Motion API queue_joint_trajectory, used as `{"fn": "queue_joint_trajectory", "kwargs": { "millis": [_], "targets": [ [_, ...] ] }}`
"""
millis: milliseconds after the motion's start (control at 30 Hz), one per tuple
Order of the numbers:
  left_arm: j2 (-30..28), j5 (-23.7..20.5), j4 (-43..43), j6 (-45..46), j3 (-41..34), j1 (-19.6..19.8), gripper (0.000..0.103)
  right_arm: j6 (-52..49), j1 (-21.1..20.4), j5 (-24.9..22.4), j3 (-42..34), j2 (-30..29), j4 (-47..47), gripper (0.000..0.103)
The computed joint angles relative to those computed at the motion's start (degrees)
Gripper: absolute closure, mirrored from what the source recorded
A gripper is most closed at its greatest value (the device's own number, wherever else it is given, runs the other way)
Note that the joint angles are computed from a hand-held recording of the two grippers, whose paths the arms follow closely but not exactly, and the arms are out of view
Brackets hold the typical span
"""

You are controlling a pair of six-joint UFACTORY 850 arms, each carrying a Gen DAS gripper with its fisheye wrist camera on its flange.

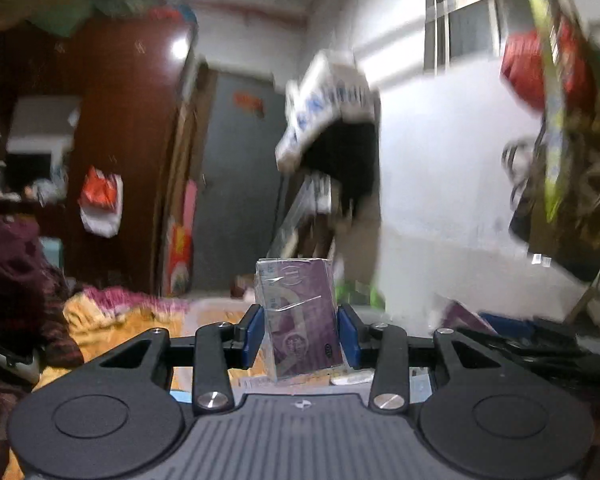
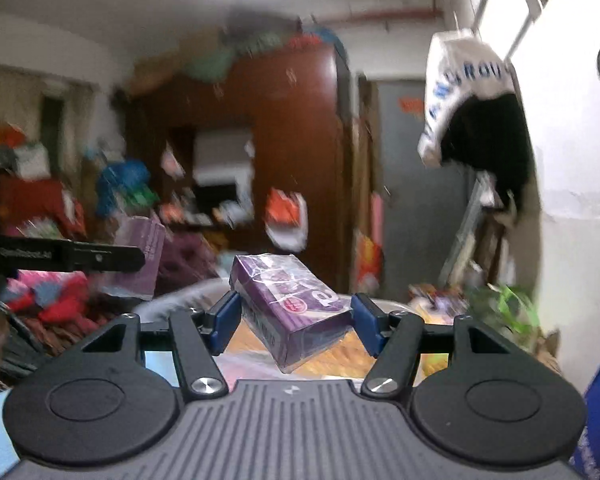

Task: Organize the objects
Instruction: 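Carry both purple boxes over the basket and open both tools, then grasp the large purple box with the left tool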

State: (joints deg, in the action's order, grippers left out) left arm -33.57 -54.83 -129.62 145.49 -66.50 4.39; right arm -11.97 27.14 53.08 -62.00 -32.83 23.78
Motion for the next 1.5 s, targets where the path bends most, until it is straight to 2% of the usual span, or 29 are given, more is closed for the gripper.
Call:
{"fn": "queue_joint_trajectory", "kwargs": {
  "millis": [100,167,233,267,300,333,367,400,467,500,567,600,700,767,900,1000,1067,1133,1200,1333,1400,1500],
  "targets": [
    [-3.03,9.43,3.73,-6.05,-6.76,-2.57,0.059,-0.39,-1.44,-10.49,-5.72,-2.18,-0.1,0.039],
    [-4.86,11.94,4.11,-7.09,-9.11,-3.26,0.059,-4.83,-1.18,-12.78,-8.01,-3.6,3.18,0.039],
    [-6.68,13.67,5.1,-9.42,-11.36,-3.55,0.059,-6.06,-1.04,-13.17,-9.01,-4.51,4.15,0.038],
    [-7.5,13.48,6.39,-11.3,-12.38,-3.41,0.057,-5.27,-1.06,-12.4,-9.03,-4.8,3.47,0.032],
    [-8.13,13.3,6.97,-12.37,-13.16,-3.38,0.048,-4.41,-1.03,-12.04,-8.94,-4.78,3.09,0.023],
    [-8.5,13.24,7.2,-13.02,-13.51,-3.29,0.036,-3.68,-0.9,-11.79,-8.43,-4.42,2.9,0.005],
    [-8.54,12.79,6.71,-12.73,-13.34,-3.18,0.014,-3.49,-0.42,-9.41,-7.12,-3.87,3.37,0.0],
    [-8.33,11.98,5.68,-11.48,-12.71,-3.01,0.007,-4.3,0.21,-5.82,-5.13,-3.01,4.58,0.0],
    [-7.34,10.07,4.39,-9.53,-10.51,-2.1,0.007,-5.3,1.62,-1.88,-1.94,-1.54,7.47,0.0],
    [-6.63,9.17,4.61,-9.67,-9.26,-1.58,0.007,-4.21,1.78,-2.12,-0.48,-0.58,8.76,0.0],
    [-4.57,4.54,3.2,-6.42,-3.78,0.38,0.007,1.89,2.6,-3.67,4.4,1.77,11.11,0.0],
    [-3.69,1.94,1.82,-3.37,-0.4,1.5,0.007,6.64,2.72,-2.56,7.47,2.47,9.6,0.0],
    [-3.09,-4.22,0.68,2.84,7.06,4.36,0.007,19.29,4.03,6.85,17.24,2.07,1.63,0.0],
    [-3.46,-8.17,0.37,5.85,11.64,6.48,0.007,23.21,6.58,12.54,20.9,0.06,4.1,0.0],
    [-3.38,-11.73,-1.15,12.71,18.21,8.41,0.007,23.04,10.49,16.24,22.45,-2.33,8.86,0.0],
    [-2.52,-12.53,-3.94,18.8,20.7,7.38,0.007,16.82,11.84,15.49,20.51,-2.82,11.22,0.001],
    [-2.51,-11.53,-5.18,20.58,20.69,6.26,0.007,16.09,11.7,14.25,19.23,-3.51,10.29,0.007],
    [-3.01,-9.88,-6.63,20.95,20.4,5.46,0.007,16.84,11.11,12.81,18.17,-4.12,8.11,0.014],
    [-3.61,-8.03,-5.59,19.33,19.26,5.07,0.007,15.28,11.85,12.65,16.84,-5.23,8.97,0.015],
    [-4.75,-7.82,-8.78,21.34,19.1,3.84,0.007,12.94,12.37,12.27,14.92,-6.47,10.21,0.016],
    [-5.22,-7.82,-10.11,21.71,18.86,3.4,0.007,10.53,13.0,12.56,14.13,-7.19,12.23,0.025],
    [-5.75,-8.65,-11.86,23.75,18.94,3.03,0.01,8.63,13.7,12.86,14.29,-7.14,14.08,0.025]
  ]
}}
